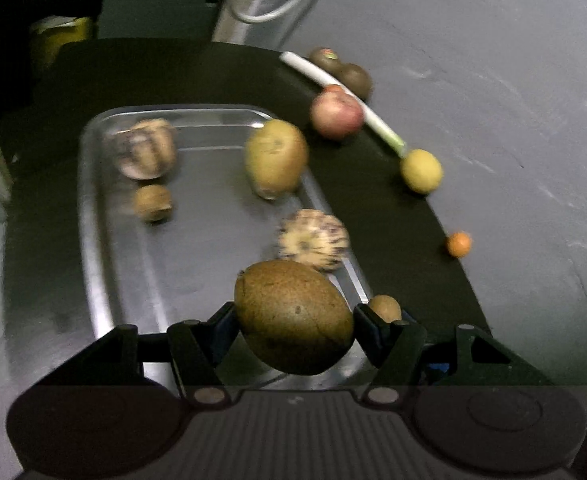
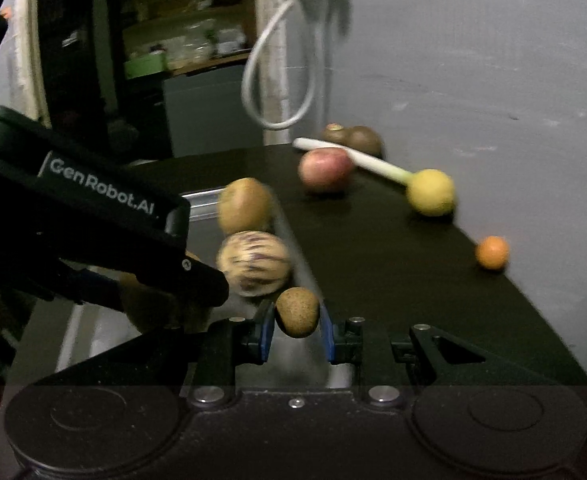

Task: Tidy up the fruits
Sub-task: 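Set the brown pear in the tray with the left tool while the right tool releases the small fruit there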

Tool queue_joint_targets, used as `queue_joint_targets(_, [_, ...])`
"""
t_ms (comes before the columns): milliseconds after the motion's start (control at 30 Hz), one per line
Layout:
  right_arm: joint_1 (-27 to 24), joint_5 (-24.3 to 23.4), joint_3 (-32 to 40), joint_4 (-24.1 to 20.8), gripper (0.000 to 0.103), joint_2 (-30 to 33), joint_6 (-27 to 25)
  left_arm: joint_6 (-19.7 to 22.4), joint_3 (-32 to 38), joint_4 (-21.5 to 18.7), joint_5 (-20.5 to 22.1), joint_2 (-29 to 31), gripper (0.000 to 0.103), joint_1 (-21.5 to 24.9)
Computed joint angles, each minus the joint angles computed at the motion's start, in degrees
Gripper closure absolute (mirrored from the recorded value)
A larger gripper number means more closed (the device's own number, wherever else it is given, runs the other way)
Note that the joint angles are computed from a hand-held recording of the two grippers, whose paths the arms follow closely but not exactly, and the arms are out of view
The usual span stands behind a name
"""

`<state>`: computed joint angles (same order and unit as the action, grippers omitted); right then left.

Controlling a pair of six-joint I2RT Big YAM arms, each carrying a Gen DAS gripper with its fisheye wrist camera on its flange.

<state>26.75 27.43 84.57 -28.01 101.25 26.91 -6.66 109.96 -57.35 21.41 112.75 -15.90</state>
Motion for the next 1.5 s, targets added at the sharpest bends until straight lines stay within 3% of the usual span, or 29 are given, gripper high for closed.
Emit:
queue_joint_targets(300, [0.79,-5.10,4.43,0.70,0.077,4.34,-4.09,-1.32,2.16,0.07,-4.20,2.39,0.037,2.05])
queue_joint_targets(1000, [-0.61,-9.83,6.58,-0.27,0.075,6.31,-5.57,-1.49,4.63,0.36,-7.83,4.92,0.036,1.45])
queue_joint_targets(1100, [-0.59,-9.82,6.43,-1.09,0.067,5.82,-5.32,-1.82,4.71,-0.20,-7.89,4.86,0.036,1.45])
queue_joint_targets(1200, [-0.43,-9.59,5.49,-1.42,0.053,4.64,-4.77,-2.04,3.47,-0.08,-8.83,3.44,0.031,1.49])
queue_joint_targets(1267, [-0.20,-9.13,4.28,-1.00,0.038,3.29,-4.34,-2.47,0.55,1.95,-9.00,0.94,0.018,1.66])
queue_joint_targets(1500, [1.57,-6.62,-0.55,-0.37,0.014,-2.39,-2.57,-3.63,-9.73,7.51,-8.76,-7.99,0.006,2.96])
